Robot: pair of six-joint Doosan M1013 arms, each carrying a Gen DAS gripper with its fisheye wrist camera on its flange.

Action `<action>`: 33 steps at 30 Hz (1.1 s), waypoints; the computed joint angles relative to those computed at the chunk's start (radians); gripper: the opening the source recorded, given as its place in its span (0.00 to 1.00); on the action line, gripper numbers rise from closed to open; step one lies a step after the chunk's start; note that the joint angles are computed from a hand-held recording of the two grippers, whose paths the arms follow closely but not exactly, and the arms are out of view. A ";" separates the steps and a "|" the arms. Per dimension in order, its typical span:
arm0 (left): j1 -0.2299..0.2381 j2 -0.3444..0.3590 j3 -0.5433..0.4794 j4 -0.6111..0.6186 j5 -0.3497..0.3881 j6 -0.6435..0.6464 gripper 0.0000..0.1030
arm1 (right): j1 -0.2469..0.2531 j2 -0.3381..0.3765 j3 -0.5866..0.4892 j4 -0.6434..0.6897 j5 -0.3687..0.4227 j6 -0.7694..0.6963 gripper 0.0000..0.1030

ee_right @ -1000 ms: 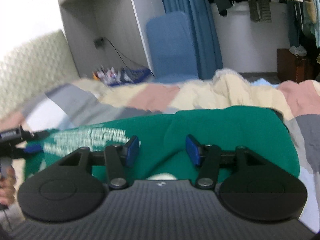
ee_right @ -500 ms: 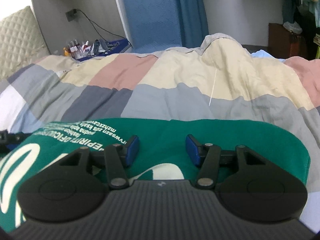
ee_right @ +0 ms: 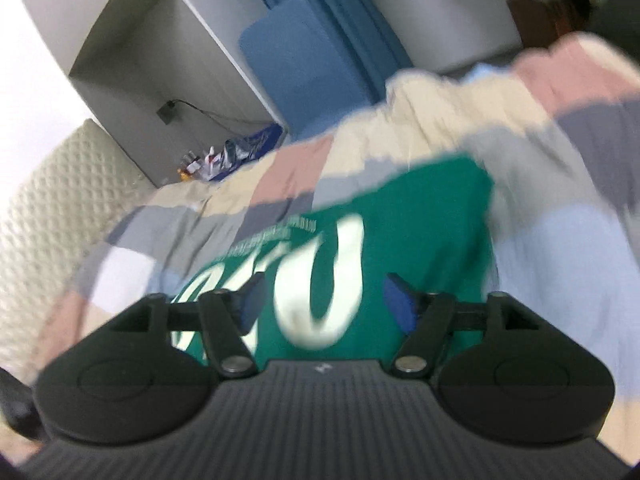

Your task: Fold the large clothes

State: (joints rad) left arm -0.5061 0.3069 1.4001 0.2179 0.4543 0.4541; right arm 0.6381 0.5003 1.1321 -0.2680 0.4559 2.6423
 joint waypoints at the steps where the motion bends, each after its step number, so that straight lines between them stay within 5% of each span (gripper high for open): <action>1: 0.005 -0.002 0.010 -0.056 -0.010 0.026 0.80 | -0.001 -0.011 0.020 0.043 -0.012 -0.017 0.75; 6: 0.024 0.008 0.049 -0.251 -0.116 0.142 0.79 | -0.011 -0.018 0.052 0.131 -0.008 0.026 0.82; 9: 0.035 0.028 0.048 -0.408 -0.176 0.252 0.78 | -0.027 -0.018 0.084 0.159 -0.098 0.072 0.81; 14: 0.043 0.062 0.031 -0.444 -0.219 0.250 0.78 | -0.046 0.025 0.051 0.341 -0.096 -0.053 0.82; 16: 0.043 0.071 0.023 -0.364 -0.236 0.154 0.73 | -0.045 0.047 0.021 0.322 -0.081 -0.043 0.80; 21: 0.039 0.077 0.002 -0.102 -0.258 -0.033 0.31 | -0.031 0.054 -0.022 0.061 -0.068 0.089 0.38; 24: 0.037 0.070 0.012 -0.010 -0.330 -0.081 0.24 | -0.022 0.048 -0.033 -0.122 -0.080 0.173 0.16; 27: 0.036 0.068 0.015 -0.067 -0.349 -0.007 0.24 | -0.011 0.056 -0.058 -0.339 -0.051 0.282 0.11; 33: 0.028 0.086 -0.020 -0.150 -0.179 0.096 0.24 | -0.025 0.101 -0.101 -0.177 0.026 0.089 0.09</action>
State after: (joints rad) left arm -0.4783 0.3927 1.3801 0.0681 0.2755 0.5496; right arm 0.6131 0.6012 1.0310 -0.4446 0.4821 2.7310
